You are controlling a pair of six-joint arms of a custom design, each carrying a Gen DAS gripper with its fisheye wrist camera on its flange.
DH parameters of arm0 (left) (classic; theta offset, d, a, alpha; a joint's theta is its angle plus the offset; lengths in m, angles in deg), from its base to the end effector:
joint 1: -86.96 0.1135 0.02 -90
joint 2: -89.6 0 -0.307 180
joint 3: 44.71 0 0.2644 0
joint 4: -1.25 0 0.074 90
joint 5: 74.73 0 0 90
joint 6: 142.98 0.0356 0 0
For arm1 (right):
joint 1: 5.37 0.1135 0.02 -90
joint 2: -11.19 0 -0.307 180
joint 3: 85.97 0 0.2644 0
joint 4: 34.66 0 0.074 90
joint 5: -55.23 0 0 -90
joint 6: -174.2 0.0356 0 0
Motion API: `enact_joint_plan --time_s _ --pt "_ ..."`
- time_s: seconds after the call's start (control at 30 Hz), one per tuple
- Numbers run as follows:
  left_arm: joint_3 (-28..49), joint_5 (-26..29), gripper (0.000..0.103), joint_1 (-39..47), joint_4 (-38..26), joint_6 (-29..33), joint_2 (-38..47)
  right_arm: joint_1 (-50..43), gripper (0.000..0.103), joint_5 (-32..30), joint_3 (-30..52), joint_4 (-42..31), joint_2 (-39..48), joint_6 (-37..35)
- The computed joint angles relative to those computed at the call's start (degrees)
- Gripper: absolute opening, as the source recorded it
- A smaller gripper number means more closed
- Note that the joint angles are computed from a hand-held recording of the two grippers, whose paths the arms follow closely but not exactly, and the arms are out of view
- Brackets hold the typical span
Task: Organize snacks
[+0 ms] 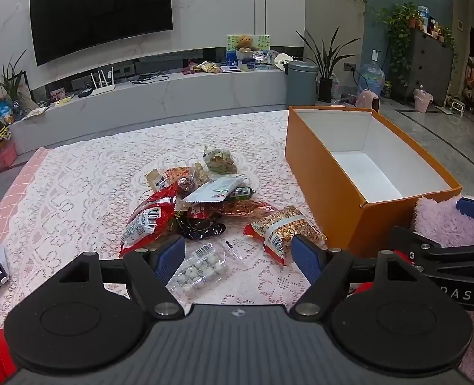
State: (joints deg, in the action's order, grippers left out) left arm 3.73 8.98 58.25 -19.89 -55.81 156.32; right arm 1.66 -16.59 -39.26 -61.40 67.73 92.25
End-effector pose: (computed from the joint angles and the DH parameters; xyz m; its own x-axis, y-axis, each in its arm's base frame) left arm 0.2073 -0.1091 0.2431 -0.5762 0.2596 -0.7750 0.3753 0.9264 0.0313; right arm 0.1977 0.0132 0.2602 -0.5670 0.0641 -0.8212 0.2139 0.9742 -0.0716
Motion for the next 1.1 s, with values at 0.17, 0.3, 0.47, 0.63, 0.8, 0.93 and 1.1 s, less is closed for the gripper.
enact_joint_plan --time_s 0.17,0.3,0.47,0.63,0.8,0.93,1.1 --pt "0.1 -0.1 0.088 -0.1 -0.2 -0.1 0.1 0.0 0.100 0.0 -0.1 0.0 0.0 0.0" --pt "0.2 0.3 0.088 0.2 -0.2 0.0 0.2 0.6 0.100 0.6 -0.5 1.0 0.8 0.3" --pt "-0.2 0.2 0.088 0.1 -0.3 0.0 -0.3 0.6 0.100 0.8 -0.5 1.1 1.0 0.3" --pt "-0.3 0.4 0.088 0.1 -0.2 -0.1 -0.2 0.6 0.100 0.8 -0.4 1.0 1.1 0.2" --pt "-0.4 0.4 0.088 0.0 -0.1 -0.2 -0.2 0.7 0.100 0.8 -0.5 1.1 1.1 0.3" --pt "-0.4 0.6 0.088 0.0 -0.4 -0.2 -0.3 0.7 0.100 0.8 -0.4 0.9 1.1 0.3" --pt "-0.5 0.5 0.088 -0.2 -0.5 -0.5 -0.4 0.7 0.100 0.8 -0.4 0.9 1.1 0.2"
